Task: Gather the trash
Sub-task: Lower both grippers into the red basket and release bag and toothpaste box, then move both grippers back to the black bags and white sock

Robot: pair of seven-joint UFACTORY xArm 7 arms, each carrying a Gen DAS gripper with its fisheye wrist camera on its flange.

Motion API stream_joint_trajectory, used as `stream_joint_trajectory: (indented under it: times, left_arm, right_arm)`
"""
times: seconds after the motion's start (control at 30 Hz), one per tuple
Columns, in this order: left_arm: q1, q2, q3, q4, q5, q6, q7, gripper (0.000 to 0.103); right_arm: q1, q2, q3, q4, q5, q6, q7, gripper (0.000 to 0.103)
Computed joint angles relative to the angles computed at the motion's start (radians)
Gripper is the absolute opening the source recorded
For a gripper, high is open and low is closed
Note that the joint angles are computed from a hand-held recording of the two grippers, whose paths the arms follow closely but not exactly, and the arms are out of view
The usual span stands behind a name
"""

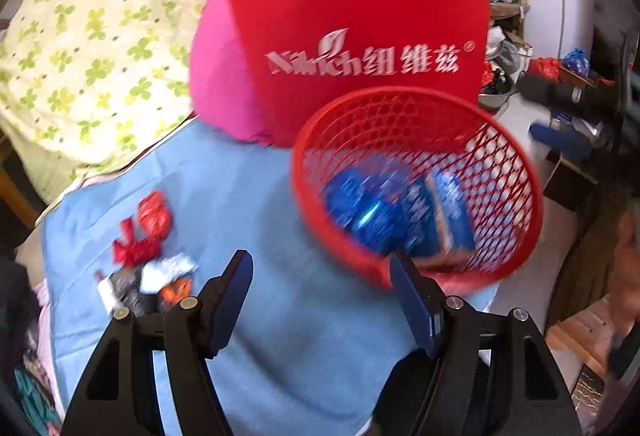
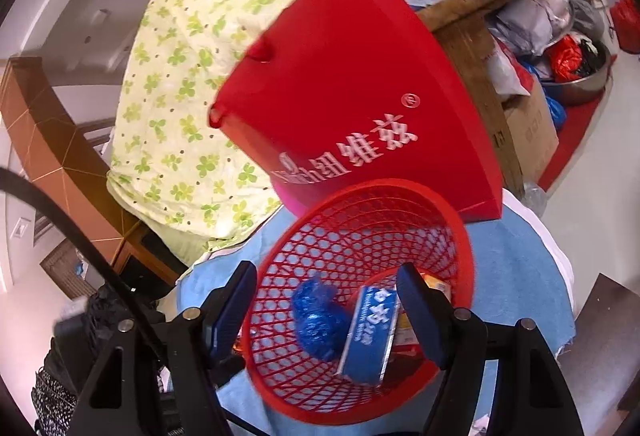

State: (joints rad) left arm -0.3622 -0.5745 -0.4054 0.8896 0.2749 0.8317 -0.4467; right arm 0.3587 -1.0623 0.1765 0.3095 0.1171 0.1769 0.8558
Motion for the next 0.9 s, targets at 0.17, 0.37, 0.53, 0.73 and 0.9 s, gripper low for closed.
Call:
stream_joint_trajectory:
  times: [0.17, 0.37, 0.53, 0.73, 0.9]
  left_arm:
    - [-0.006, -0.178, 0.043, -0.146, -0.020, 0.088, 0.019, 0.072]
    - [0.045, -0.423, 0.114, -0.306, -0.048, 0.207, 0.053, 0.072]
    - [0.127, -0.583, 0.177, -0.398, -0.052, 0.263, 0.092, 0.072]
    - [0.214, -0.653, 0.236, -0.454, -0.068, 0.237, 0.146, 0.072]
    - [0.278, -0.628, 0.276, -0.471, -0.073, 0.166, 0.192, 0.072]
  right_arm:
    - [0.009, 0.030, 0.045, 0.056, -0.014, 0.009, 0.009, 0.075]
    - [0.034, 0.139, 0.115, 0.166, -0.043, -0.004, 0.010, 0.075]
    - [0.069, 0.288, 0.166, 0.276, -0.069, -0.026, -0.003, 0.075]
    - [0.153, 0.514, 0.184, 0.416, -0.084, -0.059, -0.048, 0.075]
    - [0.246, 0.704, 0.134, 0.512, -0.048, -0.075, -0.112, 0.075]
